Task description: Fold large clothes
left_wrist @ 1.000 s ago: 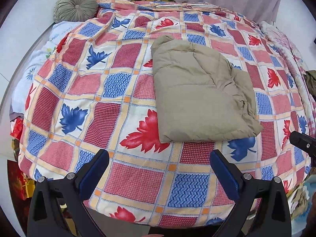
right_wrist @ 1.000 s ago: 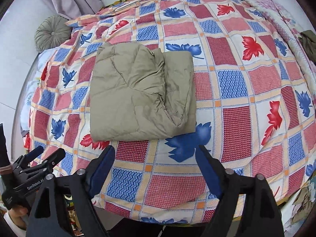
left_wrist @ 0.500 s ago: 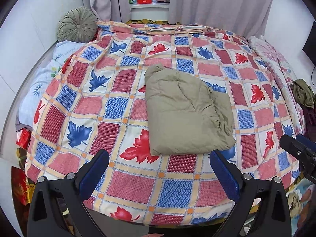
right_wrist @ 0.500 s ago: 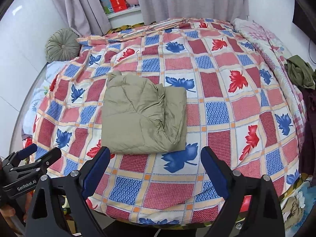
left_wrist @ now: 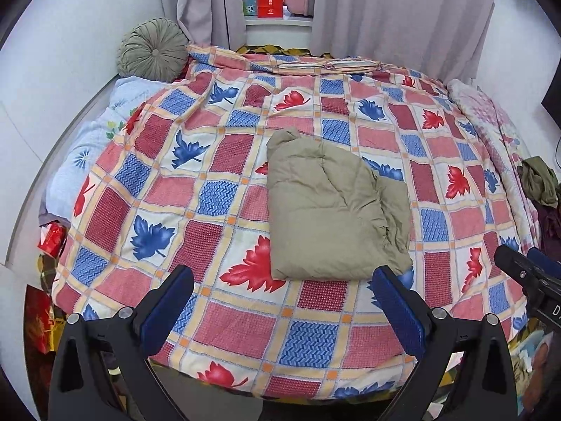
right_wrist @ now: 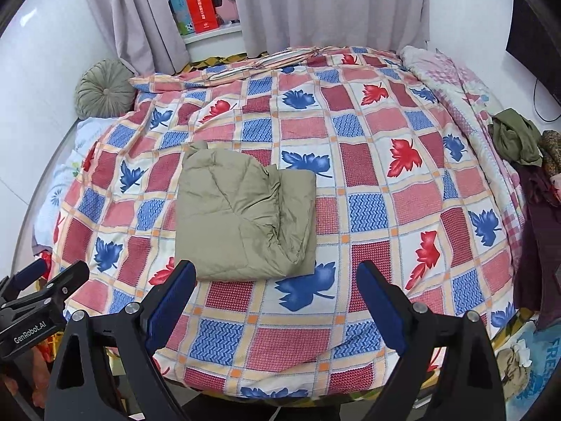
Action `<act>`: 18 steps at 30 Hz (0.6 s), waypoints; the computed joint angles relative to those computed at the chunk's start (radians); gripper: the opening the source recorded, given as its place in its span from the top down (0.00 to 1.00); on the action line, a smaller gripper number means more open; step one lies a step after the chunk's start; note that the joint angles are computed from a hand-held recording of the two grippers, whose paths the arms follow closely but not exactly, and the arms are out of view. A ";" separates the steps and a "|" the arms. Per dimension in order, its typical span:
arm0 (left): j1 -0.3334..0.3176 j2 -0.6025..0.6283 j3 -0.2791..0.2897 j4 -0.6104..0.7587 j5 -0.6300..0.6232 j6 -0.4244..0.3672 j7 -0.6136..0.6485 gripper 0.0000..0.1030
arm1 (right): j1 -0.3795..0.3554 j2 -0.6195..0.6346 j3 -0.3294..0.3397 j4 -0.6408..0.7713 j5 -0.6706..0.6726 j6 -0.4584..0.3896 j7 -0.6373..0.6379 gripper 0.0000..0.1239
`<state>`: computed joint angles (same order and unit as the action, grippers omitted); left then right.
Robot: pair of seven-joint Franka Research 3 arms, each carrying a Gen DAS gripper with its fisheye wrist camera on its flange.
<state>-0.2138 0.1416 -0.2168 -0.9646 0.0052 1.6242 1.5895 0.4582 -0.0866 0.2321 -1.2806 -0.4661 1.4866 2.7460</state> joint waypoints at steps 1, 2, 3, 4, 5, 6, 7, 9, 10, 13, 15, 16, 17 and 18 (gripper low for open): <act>-0.001 0.001 -0.001 0.000 0.002 0.000 -0.001 0.01 | 0.000 0.000 0.000 0.002 -0.003 -0.002 -0.001 0.24; -0.001 0.001 -0.001 0.001 0.002 0.000 0.000 0.01 | 0.000 -0.001 0.000 0.001 -0.004 -0.001 -0.002 0.24; 0.000 -0.002 0.000 -0.003 0.000 0.003 0.001 0.01 | 0.000 0.002 0.001 0.006 -0.008 -0.005 -0.001 0.24; -0.001 -0.003 -0.001 -0.005 0.002 0.004 -0.001 0.01 | 0.000 0.002 0.000 0.007 -0.008 -0.005 -0.002 0.24; -0.001 -0.003 -0.001 -0.005 0.003 0.005 0.000 0.01 | 0.000 0.003 -0.001 0.009 -0.008 -0.005 -0.003 0.24; -0.002 -0.002 -0.001 -0.004 0.004 0.004 0.002 0.01 | 0.000 0.004 -0.001 0.011 -0.007 -0.006 -0.003 0.24; -0.002 -0.006 -0.001 -0.009 0.002 0.005 -0.002 0.01 | 0.000 0.004 -0.002 0.011 -0.006 -0.007 -0.007 0.24; -0.002 -0.008 -0.001 -0.012 0.003 0.005 -0.002 0.01 | 0.001 0.006 -0.002 0.016 -0.009 -0.012 -0.010 0.24; -0.002 -0.009 -0.001 -0.014 0.004 0.006 -0.003 0.01 | 0.002 0.007 -0.001 0.017 -0.010 -0.012 -0.008 0.24; -0.004 -0.003 -0.002 -0.003 0.006 0.001 -0.003 0.01 | 0.005 0.011 0.000 0.021 -0.014 -0.014 -0.002 0.24; -0.004 -0.003 -0.002 -0.002 0.007 0.000 -0.002 0.01 | 0.007 0.013 -0.001 0.022 -0.013 -0.012 0.001 0.24; -0.004 -0.003 -0.002 -0.003 0.007 0.000 -0.003 0.01 | 0.007 0.013 -0.002 0.022 -0.013 -0.013 0.000 0.24; -0.004 -0.004 -0.002 -0.003 0.006 0.000 -0.003 0.01 | 0.008 0.014 -0.002 0.023 -0.014 -0.014 0.001 0.24; -0.004 -0.004 -0.001 -0.003 0.005 0.000 -0.003 0.01 | 0.009 0.014 -0.003 0.023 -0.013 -0.013 0.001 0.24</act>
<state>-0.2177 0.1377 -0.2183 -0.9674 0.0106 1.6242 1.5867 0.4670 -0.0728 0.2290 -1.2578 -0.4795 1.4737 2.7468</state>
